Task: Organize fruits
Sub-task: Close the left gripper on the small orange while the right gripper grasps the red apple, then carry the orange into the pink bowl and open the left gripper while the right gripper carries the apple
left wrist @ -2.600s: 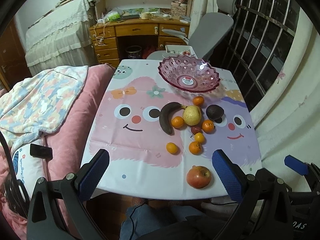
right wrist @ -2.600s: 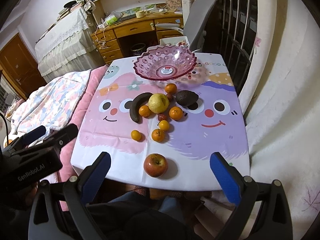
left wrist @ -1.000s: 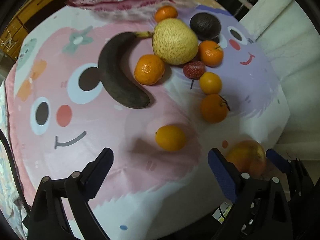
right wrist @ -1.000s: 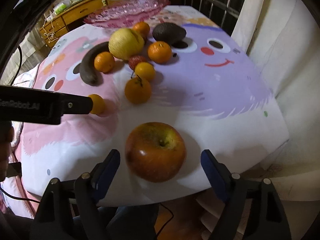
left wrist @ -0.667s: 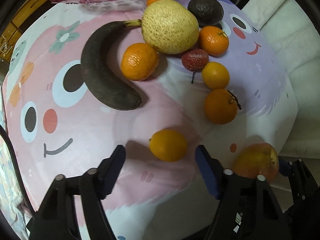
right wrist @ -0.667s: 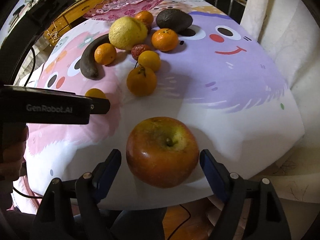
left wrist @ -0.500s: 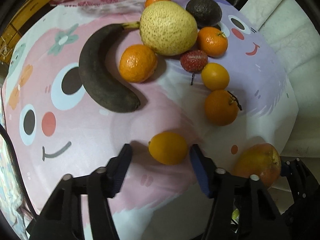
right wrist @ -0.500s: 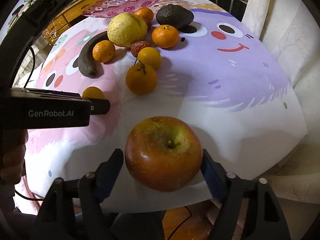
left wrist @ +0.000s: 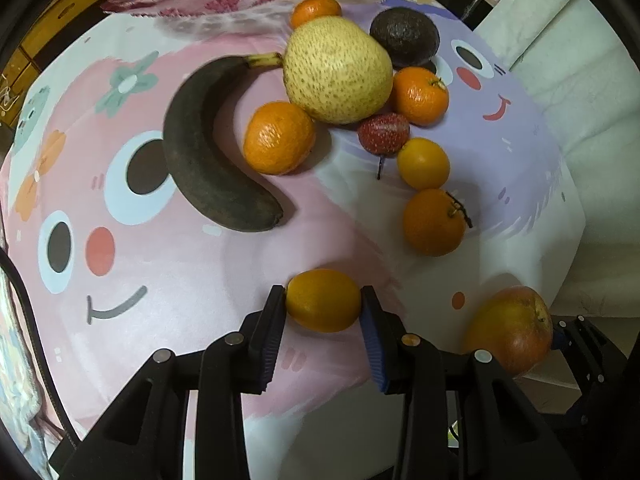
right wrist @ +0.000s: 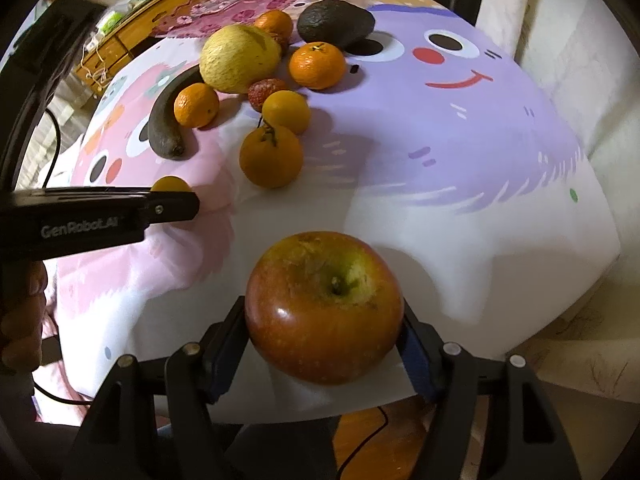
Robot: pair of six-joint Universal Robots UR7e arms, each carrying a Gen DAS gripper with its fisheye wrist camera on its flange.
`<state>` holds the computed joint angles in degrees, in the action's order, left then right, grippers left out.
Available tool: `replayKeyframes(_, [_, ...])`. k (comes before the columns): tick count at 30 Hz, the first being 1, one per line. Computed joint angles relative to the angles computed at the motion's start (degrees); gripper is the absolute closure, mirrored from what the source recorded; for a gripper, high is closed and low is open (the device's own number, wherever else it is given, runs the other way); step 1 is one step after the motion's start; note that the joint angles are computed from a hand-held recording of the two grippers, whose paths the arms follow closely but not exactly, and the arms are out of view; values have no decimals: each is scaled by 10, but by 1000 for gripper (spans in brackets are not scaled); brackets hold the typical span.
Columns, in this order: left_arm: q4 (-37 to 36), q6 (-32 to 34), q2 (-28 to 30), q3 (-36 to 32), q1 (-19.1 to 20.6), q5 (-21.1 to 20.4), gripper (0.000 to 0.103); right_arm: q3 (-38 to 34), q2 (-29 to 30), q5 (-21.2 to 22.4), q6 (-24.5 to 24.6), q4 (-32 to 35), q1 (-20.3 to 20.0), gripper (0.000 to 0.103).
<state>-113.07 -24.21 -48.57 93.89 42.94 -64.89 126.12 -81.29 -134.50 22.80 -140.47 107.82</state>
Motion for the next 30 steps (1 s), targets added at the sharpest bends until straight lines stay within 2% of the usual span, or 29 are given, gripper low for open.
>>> replayKeyframes(7, [8,-3,-21,-15,-10,6,68,-22,-15,-6,-4,16,9,34])
replayKeyframes(14, [-23,1,-38,-45,-21,22,68,-91,-1,-24,-49,27,22,34])
replayKeyframes(23, [-84,11,-22,-100,-29,84,68,-202,44,-13,-198,-20,30,34])
replayKeyframes(30, [-111,10,14,-157,-19,121,68,-295,102,37,-310,-51,17,34])
